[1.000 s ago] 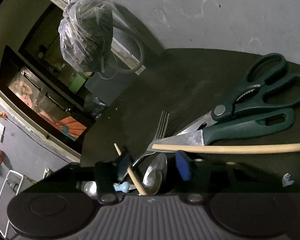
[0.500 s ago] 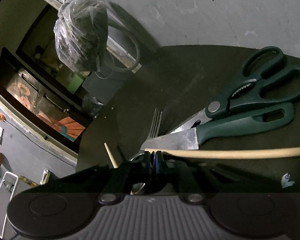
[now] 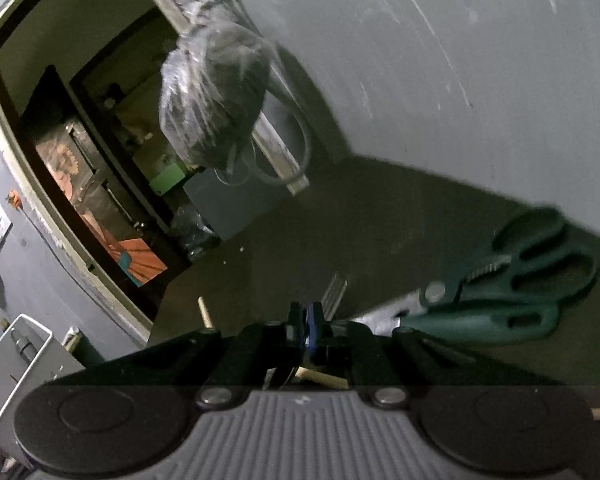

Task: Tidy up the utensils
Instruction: 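Lift the spoon with the right gripper and carry it toward the basket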

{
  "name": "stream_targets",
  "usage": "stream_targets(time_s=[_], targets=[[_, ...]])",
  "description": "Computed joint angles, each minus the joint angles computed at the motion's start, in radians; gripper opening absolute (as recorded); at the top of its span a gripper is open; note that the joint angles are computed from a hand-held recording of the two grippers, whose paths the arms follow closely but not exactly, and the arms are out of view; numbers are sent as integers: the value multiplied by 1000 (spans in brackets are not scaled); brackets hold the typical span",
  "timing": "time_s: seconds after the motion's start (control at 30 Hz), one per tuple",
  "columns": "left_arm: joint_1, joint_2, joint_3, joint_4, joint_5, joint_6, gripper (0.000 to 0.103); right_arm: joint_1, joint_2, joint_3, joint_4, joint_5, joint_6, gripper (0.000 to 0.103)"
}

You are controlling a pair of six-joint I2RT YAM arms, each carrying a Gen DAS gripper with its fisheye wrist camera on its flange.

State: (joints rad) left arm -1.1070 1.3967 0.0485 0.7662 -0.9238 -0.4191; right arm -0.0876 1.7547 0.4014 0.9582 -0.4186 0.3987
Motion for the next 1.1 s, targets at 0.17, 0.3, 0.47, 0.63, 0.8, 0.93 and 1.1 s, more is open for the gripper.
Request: stream_targets(time_s=[0.17,0.3,0.47,0.63,0.8,0.93,1.1], targets=[[-2,0,2,-6,-3,-2,75,19,-71,-64,79,65,-70,3],[-9,2,4,-11,-9,-8,75,45,-161,-117,112,121,-160,3],[-8,2,5,-12,-9,-8,75,117,-286,-186,135,216,-305,3],[-9,2,4,-12,-9,-8,75,246,-390,-270,178,335,-503,3],[-9,3,4,-12,-9,-9,75,418,-419,-332,254,469,-669,3],[-9,4,5,-11,-9,-9,75,518,-420,-342,268,537,-737,3],[-6,10,3,0,-7,-6,75,600,-445,-355,261,576,-793,3]])
